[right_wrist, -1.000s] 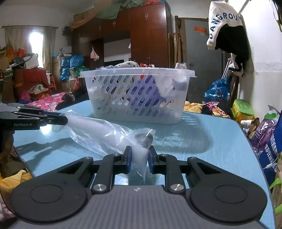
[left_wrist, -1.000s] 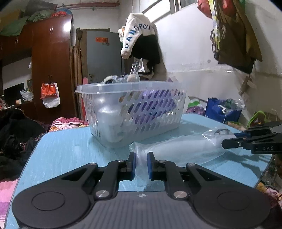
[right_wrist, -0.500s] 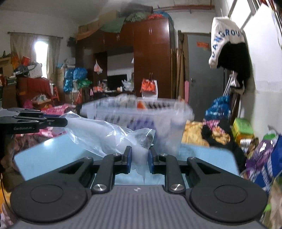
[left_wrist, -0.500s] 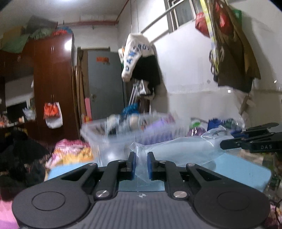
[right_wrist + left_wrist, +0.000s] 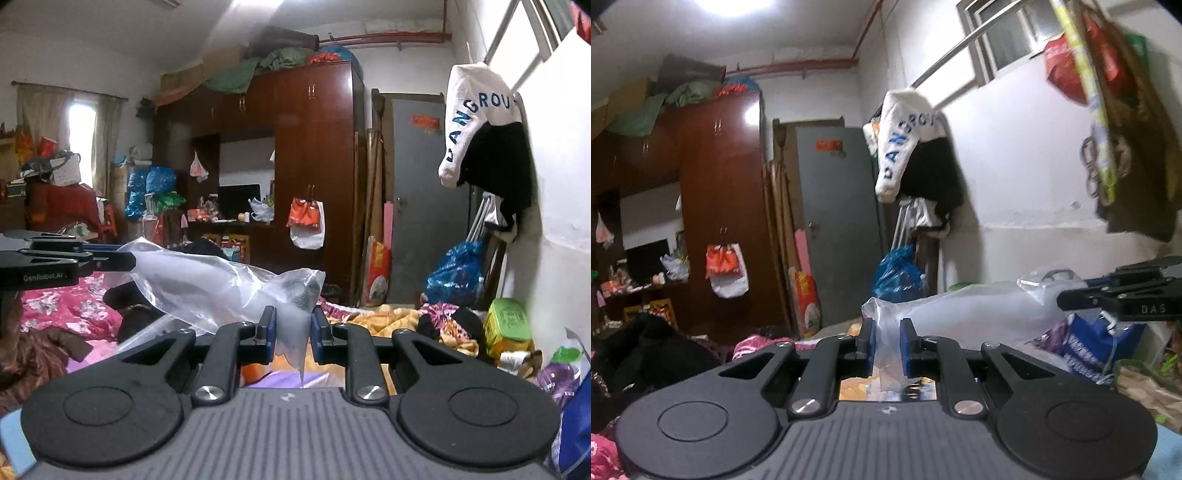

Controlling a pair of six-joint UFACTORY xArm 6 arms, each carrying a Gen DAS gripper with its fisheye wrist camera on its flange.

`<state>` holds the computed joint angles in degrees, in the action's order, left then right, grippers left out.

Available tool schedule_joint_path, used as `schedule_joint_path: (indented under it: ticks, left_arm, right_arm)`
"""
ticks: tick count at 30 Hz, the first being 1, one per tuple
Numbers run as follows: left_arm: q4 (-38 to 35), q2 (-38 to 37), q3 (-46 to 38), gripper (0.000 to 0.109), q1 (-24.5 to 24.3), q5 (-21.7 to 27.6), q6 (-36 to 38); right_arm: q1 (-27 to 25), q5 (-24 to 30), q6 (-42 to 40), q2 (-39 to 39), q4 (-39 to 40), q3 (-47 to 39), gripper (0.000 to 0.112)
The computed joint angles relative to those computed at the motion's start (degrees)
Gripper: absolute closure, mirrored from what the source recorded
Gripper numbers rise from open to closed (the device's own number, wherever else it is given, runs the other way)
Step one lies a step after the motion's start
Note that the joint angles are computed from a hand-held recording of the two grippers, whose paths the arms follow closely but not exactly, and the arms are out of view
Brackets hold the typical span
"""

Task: Organize objects
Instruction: 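Lift the plastic bag with both grippers and carry it over the basket, then lower the bag into the basket and open both grippers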

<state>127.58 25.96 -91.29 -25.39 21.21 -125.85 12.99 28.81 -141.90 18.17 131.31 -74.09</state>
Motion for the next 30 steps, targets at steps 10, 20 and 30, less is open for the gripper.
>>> schedule_joint_path:
  ticks: [10,20,30]
  left_arm:
    - [-4.7,6.6,-4.0,0.053,2.1,1.1,4.8]
    - [12.5,-4.9,12.5,0.006,-2.2,9.3,-17.0]
    - [12.0,-10.3,20.2,0.006,-5.3,7.1,-21.9]
  right_arm:
    - [-0.5,-1.3,-3.3,4.9,5.4,-3.5,0.043]
    - [-2.3,7.6,-15.5,-8.7,15.3,14.0,0.009]
    - [2.1,-5.1,-31.5,-14.4,36.7,18.4,0.009]
